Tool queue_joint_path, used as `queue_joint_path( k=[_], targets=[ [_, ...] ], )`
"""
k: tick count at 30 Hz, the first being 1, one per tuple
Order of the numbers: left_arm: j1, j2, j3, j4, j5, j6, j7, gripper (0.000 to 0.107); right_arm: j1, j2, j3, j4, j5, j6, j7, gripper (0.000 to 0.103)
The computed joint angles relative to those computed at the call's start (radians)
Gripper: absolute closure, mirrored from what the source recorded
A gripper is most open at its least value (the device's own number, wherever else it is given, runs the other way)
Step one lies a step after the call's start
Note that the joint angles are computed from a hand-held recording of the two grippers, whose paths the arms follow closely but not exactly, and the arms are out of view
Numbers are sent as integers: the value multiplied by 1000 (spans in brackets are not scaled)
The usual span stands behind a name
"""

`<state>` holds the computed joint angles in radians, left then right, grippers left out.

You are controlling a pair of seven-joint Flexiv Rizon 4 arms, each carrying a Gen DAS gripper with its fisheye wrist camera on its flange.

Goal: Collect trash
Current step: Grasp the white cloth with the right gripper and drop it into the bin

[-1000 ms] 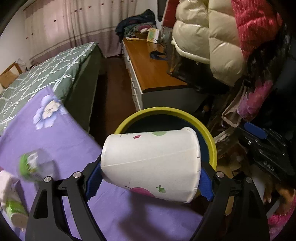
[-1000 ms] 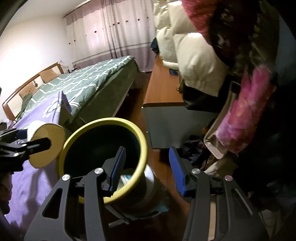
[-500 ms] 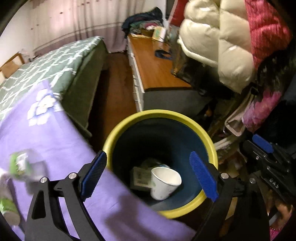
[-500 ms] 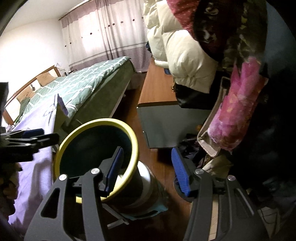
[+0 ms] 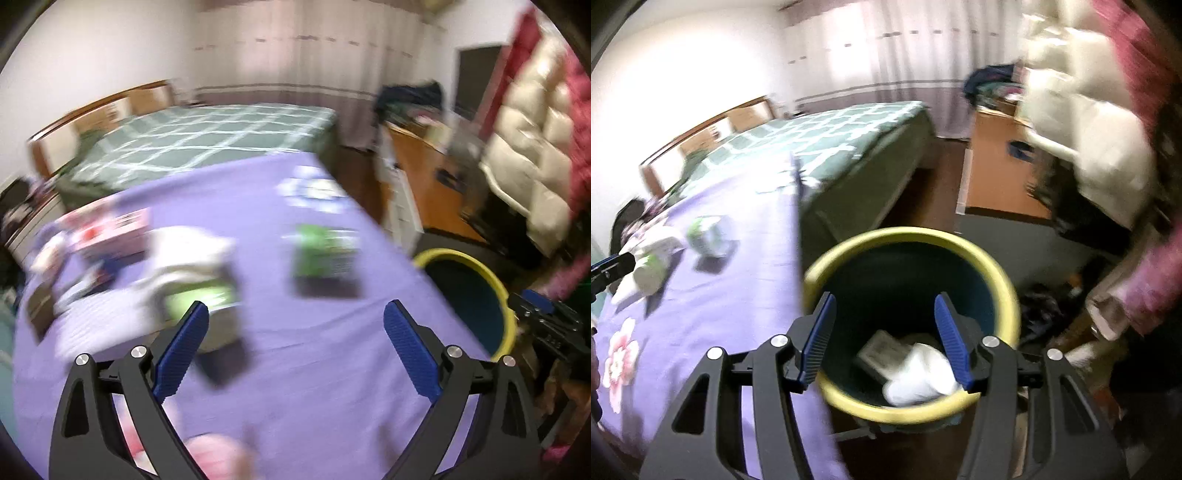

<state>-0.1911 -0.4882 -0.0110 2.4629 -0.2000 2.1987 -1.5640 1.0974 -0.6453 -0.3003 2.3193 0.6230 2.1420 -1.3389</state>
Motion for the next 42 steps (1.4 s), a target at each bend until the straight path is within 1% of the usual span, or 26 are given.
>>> queue_joint_path(
  k=[4,9,10,12,15,19,21,24,26,28,30,32,34,36,37,39,42],
  targets=[
    [100,23,45,100,37,92,-52,12,74,5,-40,-67,-41,-62,-27,50],
    [285,1,83,167,136,175,-113,12,120,-5,-62,-160,-144,-134,-19,49],
    [316,-19,92,176,153,202,-124,12,126,-10,-64,-184,-171,-152,-12,50],
    [364,-49,108,175,166,226,-129,12,131,-15,-65,-220,-220,-178,8,50],
    [419,-85,119,170,173,243,-133,12,145,-30,-72,-278,-288,-204,35,49],
    [490,-120,118,158,205,263,-146,12,126,-65,-48,-372,-389,-243,72,49],
    [509,-136,120,154,210,275,-151,12,130,-87,-54,-414,-430,-272,95,50],
    [499,-150,125,155,181,299,-156,12,110,-121,-45,-488,-499,-327,141,49],
    [473,-160,132,151,138,314,-156,12,98,-143,-42,-528,-539,-357,170,50],
    [464,-173,136,146,116,332,-156,12,74,-160,-22,-560,-578,-383,196,53],
    [487,-178,126,138,139,338,-168,12,45,-169,1,-579,-613,-401,219,56],
    [489,-180,125,135,136,346,-174,12,22,-171,22,-578,-642,-406,238,64],
    [500,-180,120,133,144,343,-183,12,-18,-173,65,-584,-676,-409,254,80],
    [501,-180,120,134,143,343,-187,12,-41,-174,89,-585,-704,-400,271,93],
    [503,-185,120,133,148,351,-189,11,-37,-173,83,-578,-713,-390,283,96],
    [500,-192,122,132,157,371,-187,9,-60,-166,108,-569,-731,-369,295,96],
    [503,-199,121,132,179,398,-181,9,-42,-153,92,-546,-721,-325,312,97]
  ],
)
